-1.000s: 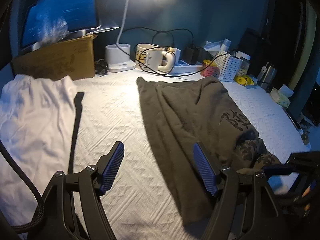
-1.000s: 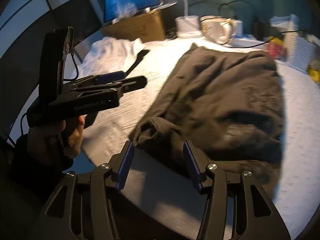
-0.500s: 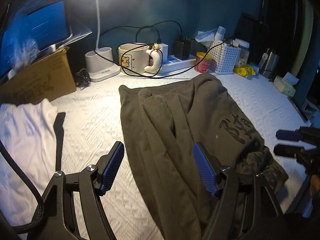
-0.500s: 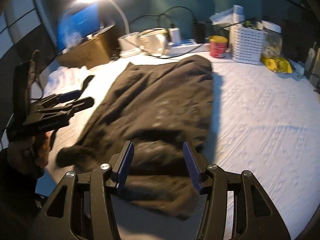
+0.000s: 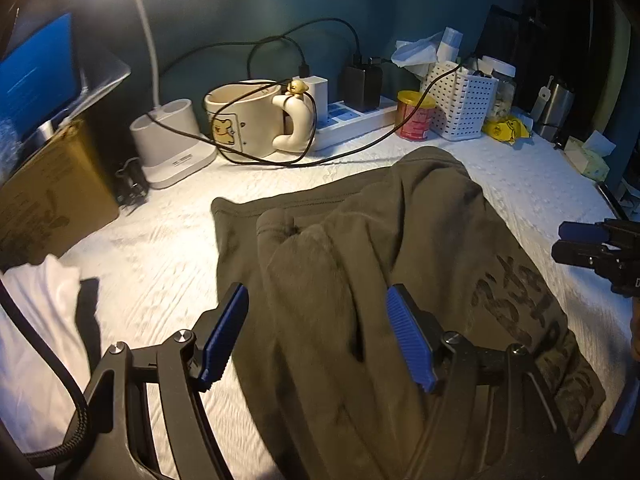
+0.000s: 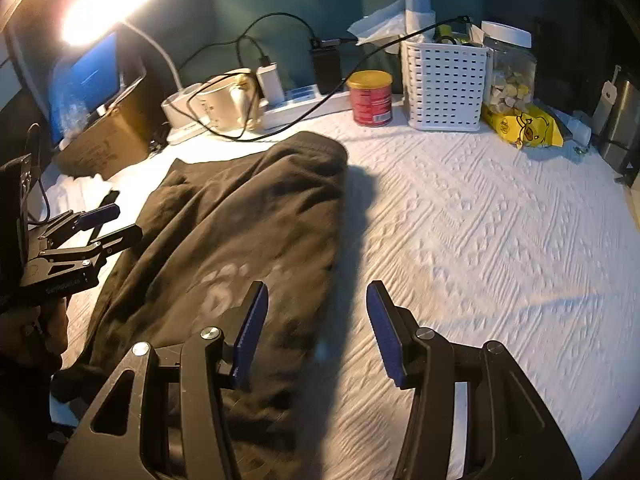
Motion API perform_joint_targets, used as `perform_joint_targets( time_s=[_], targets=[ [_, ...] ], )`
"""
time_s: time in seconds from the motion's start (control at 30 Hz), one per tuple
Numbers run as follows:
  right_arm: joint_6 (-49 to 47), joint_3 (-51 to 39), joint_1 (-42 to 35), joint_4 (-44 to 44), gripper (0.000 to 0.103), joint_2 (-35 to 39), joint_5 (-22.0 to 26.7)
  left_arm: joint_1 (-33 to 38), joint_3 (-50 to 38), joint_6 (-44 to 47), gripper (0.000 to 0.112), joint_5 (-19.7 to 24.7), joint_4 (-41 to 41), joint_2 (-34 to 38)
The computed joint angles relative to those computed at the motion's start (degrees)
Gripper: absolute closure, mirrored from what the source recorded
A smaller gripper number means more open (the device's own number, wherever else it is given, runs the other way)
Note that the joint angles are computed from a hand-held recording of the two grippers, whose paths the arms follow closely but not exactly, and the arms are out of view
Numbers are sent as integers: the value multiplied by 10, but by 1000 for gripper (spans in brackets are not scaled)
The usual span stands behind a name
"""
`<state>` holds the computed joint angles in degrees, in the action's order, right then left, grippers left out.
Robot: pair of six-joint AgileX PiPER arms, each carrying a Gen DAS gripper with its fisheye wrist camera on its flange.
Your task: Fold small clothes
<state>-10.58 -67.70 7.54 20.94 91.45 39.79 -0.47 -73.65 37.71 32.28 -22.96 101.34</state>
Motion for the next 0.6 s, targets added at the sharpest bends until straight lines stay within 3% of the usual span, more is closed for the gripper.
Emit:
perform_joint_targets(
  time_s=[0.2, 0.23, 0.47, 0.6],
  targets=[
    [3, -51, -11, -14, 49, 50, 10, -13, -56, -5, 44, 16, 26, 51],
    [3, -61, -13, -15, 49, 60, 11, -14, -66, -4, 53, 20, 30, 59],
    [-16, -124, -22, 3, 49, 122, 16, -16, -115, -27, 79, 41, 59, 111],
    [-37, -166, -22, 28, 49, 162, 18, -8, -114, -14, 100, 36, 40, 110]
  ],
)
